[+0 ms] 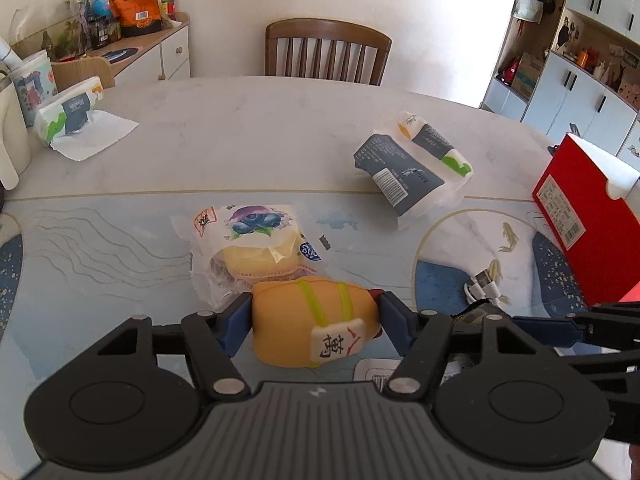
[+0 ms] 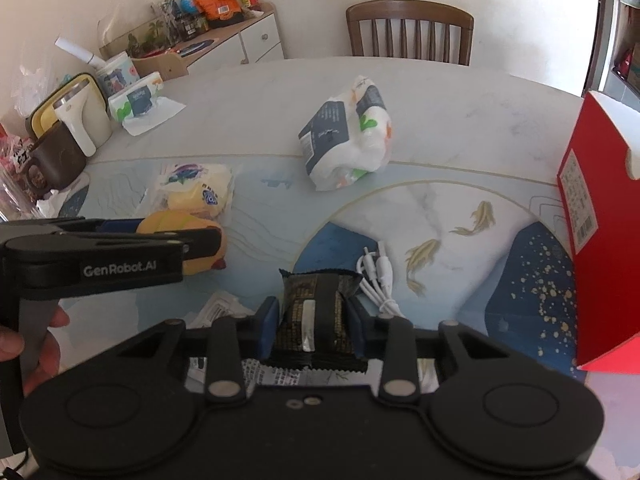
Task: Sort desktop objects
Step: 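Carry the chocolate bar and yellow bun with both tools over the red box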
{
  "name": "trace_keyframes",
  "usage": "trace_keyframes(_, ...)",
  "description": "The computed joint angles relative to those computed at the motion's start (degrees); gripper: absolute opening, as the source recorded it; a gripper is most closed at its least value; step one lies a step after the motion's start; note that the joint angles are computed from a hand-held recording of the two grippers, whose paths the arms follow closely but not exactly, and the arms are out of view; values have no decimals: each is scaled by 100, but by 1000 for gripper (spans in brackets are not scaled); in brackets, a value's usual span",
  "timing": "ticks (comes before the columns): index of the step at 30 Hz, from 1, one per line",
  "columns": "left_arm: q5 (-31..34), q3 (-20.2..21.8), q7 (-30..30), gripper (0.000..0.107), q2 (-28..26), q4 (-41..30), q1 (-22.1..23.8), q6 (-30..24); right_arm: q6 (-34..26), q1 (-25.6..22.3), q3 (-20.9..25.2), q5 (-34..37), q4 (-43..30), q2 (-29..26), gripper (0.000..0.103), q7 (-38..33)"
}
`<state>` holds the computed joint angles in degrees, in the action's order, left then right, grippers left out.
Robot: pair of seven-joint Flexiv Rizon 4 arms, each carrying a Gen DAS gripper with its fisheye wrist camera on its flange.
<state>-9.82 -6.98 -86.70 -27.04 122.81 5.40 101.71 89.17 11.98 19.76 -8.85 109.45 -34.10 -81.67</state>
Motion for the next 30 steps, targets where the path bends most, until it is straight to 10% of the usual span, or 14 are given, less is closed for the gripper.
trace_keyframes(30,-69,-779,153,67,664,75,-55,-265,361,-1380,929,431,555,720,35,-447)
